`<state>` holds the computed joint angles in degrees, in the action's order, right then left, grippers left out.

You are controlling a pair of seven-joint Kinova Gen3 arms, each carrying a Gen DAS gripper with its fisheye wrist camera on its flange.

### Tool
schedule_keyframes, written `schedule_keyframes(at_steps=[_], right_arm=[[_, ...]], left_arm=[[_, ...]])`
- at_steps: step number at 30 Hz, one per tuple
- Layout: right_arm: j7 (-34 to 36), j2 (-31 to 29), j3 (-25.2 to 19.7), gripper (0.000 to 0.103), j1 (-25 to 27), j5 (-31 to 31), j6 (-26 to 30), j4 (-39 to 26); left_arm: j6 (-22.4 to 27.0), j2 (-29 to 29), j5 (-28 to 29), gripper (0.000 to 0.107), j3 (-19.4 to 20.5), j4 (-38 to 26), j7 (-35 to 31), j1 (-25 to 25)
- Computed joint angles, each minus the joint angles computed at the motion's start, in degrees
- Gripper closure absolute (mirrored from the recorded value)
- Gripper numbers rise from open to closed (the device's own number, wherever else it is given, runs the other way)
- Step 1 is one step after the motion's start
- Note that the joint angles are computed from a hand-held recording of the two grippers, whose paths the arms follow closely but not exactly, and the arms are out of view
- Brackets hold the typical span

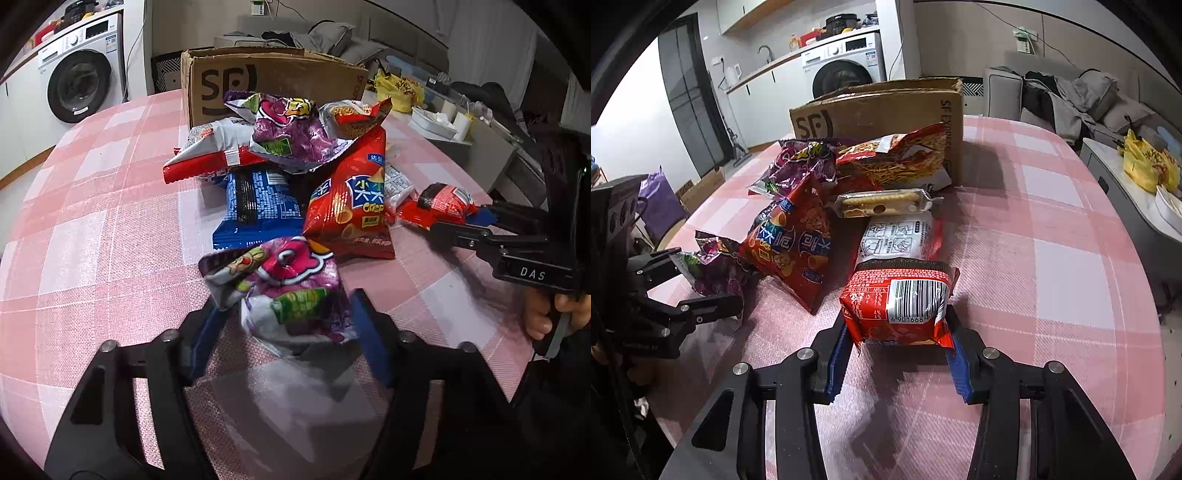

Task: Organize snacks
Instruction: 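Grasp the purple candy bag with the left gripper while the right gripper lifts the red biscuit pack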

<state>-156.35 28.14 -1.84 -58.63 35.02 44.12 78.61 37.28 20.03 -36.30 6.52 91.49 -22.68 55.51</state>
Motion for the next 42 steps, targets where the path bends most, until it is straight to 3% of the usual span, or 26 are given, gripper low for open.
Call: schedule_keyframes(at_steps=[2, 5, 15, 24, 32, 42], right_arm=[[-1.76, -1.36, 0.62, 0.056, -0.39, 1.28, -1.89, 2.61], [-4.14, -2.22, 1.02, 0.056, -1.03, 3.35, -2.66, 3.81], [-10.78, -4.42, 0.61, 0.056, -2.32, 10.56, -4.66, 6.68], [-16.0, -6.19, -0.05, 0.056, -2.97, 16.93, -5.09, 7.72], [-16.74, -7.14, -1.51, 0.056, -1.73, 19.81, -4.57, 6.45], [-11.86, -6.4, -1.79, 0.056, 0.71, 17.45, -5.86, 2.58]], left_arm=[[-0.44, -0.45, -0.61, 0.055, -0.29, 0.44, 0.62, 0.29], [-1.87, -1.44, -2.59, 0.058, -0.86, 1.94, 2.72, 0.9], [-4.26, -6.79, -9.97, 0.059, -0.01, 8.56, 12.42, 1.08], [0.83, -9.72, -19.65, 0.059, 4.14, 9.82, 23.08, 0.5], [5.17, -11.17, -22.9, 0.059, 8.11, 7.96, 23.81, -2.14], [8.83, -9.58, -24.52, 0.059, 8.11, 1.71, 21.23, -2.95]])
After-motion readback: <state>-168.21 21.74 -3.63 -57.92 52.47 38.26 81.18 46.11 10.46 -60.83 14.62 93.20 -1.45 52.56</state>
